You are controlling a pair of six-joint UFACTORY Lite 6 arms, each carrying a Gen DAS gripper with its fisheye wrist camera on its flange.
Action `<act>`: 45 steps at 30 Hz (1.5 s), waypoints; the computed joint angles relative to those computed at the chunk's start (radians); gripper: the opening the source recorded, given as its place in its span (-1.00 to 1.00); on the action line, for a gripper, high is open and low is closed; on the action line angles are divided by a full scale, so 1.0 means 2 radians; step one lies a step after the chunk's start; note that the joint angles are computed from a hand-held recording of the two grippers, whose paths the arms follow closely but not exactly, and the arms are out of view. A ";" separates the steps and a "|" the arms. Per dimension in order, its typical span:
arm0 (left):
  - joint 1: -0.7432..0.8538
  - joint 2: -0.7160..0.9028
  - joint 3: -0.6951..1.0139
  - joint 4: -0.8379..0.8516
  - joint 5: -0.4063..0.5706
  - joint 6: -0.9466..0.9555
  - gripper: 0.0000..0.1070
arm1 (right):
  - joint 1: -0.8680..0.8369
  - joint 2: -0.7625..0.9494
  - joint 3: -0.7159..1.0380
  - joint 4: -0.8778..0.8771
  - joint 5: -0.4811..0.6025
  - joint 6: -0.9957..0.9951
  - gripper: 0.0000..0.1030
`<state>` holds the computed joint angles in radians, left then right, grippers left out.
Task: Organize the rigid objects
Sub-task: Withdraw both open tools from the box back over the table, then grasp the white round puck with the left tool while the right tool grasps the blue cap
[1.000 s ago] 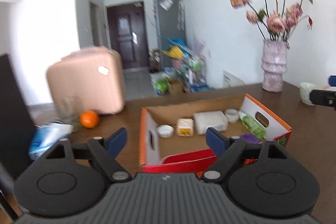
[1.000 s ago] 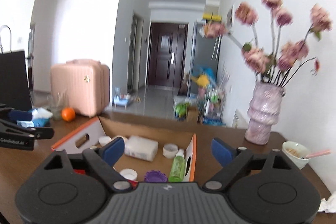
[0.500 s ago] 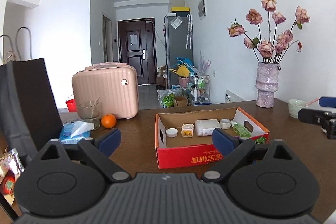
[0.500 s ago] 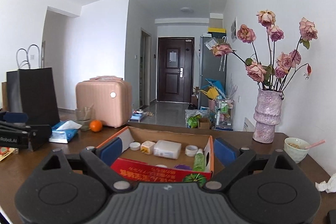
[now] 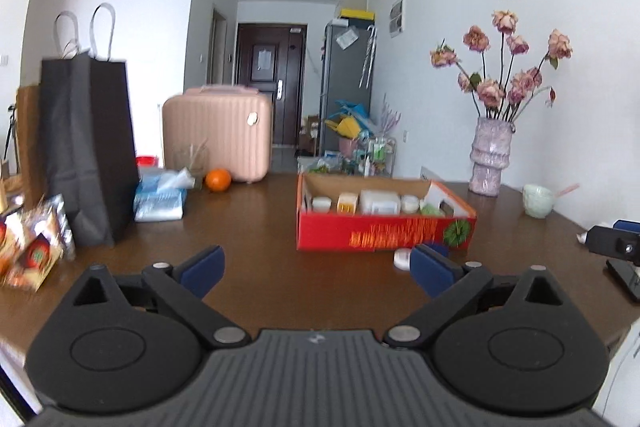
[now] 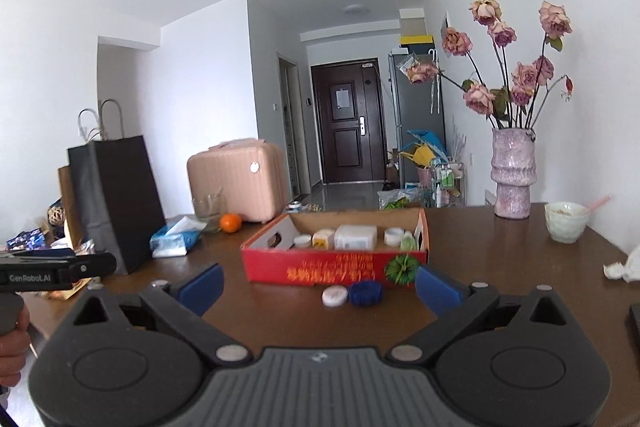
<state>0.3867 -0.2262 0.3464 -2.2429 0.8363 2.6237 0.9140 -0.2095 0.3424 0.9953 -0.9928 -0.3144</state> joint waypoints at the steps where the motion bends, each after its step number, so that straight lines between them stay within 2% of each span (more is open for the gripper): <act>1: 0.016 -0.004 -0.014 0.017 0.009 -0.006 0.90 | 0.022 0.001 -0.009 0.020 -0.012 0.002 0.99; 4: 0.048 -0.011 -0.049 0.045 0.015 0.008 0.90 | 0.080 0.024 -0.029 0.067 -0.039 0.029 0.99; 6: 0.055 -0.014 -0.067 0.038 0.019 0.041 0.90 | 0.095 0.043 -0.036 0.068 -0.038 0.051 0.99; 11: 0.020 0.003 -0.065 0.001 0.007 0.067 0.90 | 0.100 0.092 -0.031 0.070 -0.039 0.089 0.99; 19: -0.059 0.095 0.004 -0.083 -0.018 0.105 0.90 | -0.005 0.116 -0.008 -0.026 0.003 0.107 0.99; 26: -0.129 0.241 0.148 -0.146 -0.057 0.131 0.90 | -0.150 0.205 0.088 -0.165 0.061 0.129 0.96; 28: -0.150 0.295 0.206 -0.160 -0.074 0.138 0.91 | -0.188 0.244 0.138 -0.202 0.085 0.126 0.93; 30: -0.178 0.347 0.270 -0.182 -0.111 0.151 0.91 | -0.225 0.282 0.191 -0.248 0.114 0.125 0.87; 35: -0.208 0.448 0.412 -0.115 -0.160 0.066 0.90 | -0.298 0.423 0.390 -0.324 0.215 0.127 0.64; 40: -0.232 0.535 0.558 -0.032 -0.216 -0.033 0.89 | -0.329 0.576 0.634 -0.324 0.337 0.075 0.61; 42: -0.242 0.563 0.604 -0.016 -0.227 -0.046 0.88 | -0.336 0.641 0.739 -0.286 0.391 0.025 0.58; 43: -0.247 0.578 0.627 -0.005 -0.234 -0.055 0.87 | -0.339 0.673 0.791 -0.236 0.416 -0.028 0.49; 44: -0.252 0.594 0.652 0.012 -0.239 -0.070 0.80 | -0.342 0.698 0.832 -0.184 0.438 -0.079 0.19; 45: -0.256 0.610 0.680 0.043 -0.246 -0.102 0.75 | -0.345 0.714 0.858 -0.151 0.454 -0.110 -0.01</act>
